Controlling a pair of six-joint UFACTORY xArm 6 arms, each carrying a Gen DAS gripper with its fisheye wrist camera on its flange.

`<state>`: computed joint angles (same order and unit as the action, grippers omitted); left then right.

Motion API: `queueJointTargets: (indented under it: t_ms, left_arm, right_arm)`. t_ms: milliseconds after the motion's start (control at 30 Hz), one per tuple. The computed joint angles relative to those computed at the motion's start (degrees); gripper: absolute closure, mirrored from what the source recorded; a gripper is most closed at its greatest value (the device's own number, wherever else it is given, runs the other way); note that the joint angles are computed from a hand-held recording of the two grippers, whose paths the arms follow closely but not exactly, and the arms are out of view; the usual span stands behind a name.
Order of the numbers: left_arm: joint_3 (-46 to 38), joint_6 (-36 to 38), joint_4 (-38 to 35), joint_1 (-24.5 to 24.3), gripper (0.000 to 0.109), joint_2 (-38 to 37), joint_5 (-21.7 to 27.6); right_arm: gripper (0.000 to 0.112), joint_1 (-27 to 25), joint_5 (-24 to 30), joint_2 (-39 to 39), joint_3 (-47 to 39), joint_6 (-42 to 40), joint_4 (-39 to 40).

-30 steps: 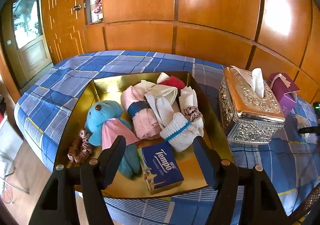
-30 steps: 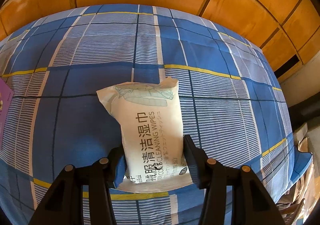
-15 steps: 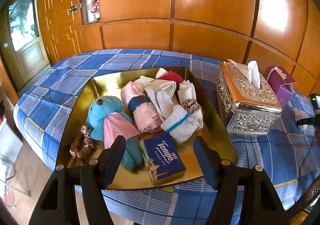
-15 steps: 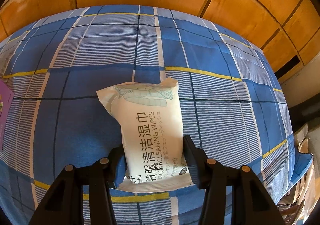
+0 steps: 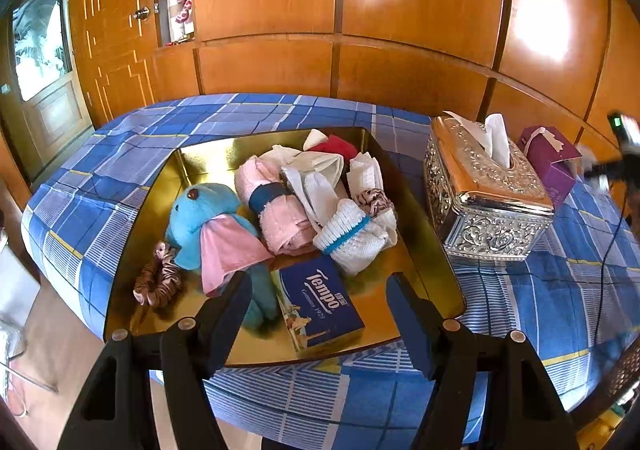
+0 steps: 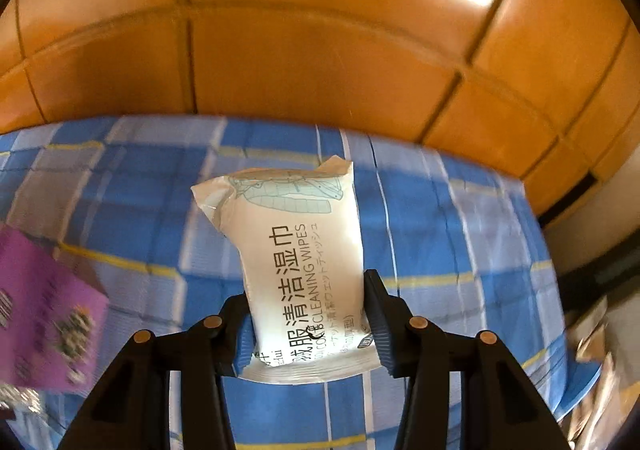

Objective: Organize soft objects
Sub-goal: 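Lift the cleaning wipes packet with the right tool and carry it over the tray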

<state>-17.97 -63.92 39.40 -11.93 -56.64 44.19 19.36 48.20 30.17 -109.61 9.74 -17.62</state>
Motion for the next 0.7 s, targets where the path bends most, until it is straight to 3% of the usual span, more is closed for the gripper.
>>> queueJointTargets:
  t_ms: [167,333,700]
  left_arm:
    - [0.13,-0.22,0.96,-0.40,0.038,-0.60,0.84]
    - [0.21,-0.28,1.41,-0.49,0.038,-0.70,0.83]
    - [0.79,-0.23,1.83,-0.13,0.038,-1.21,1.21]
  right_arm:
    - [0.065,3.54,2.58,4.01,-12.64,-4.42,2.44]
    - [0.065,8.49,0.23,3.99,-16.65,-11.59,7.75]
    - [0.065,18.56,-10.38,-7.06,2.43,-36.86,25.60]
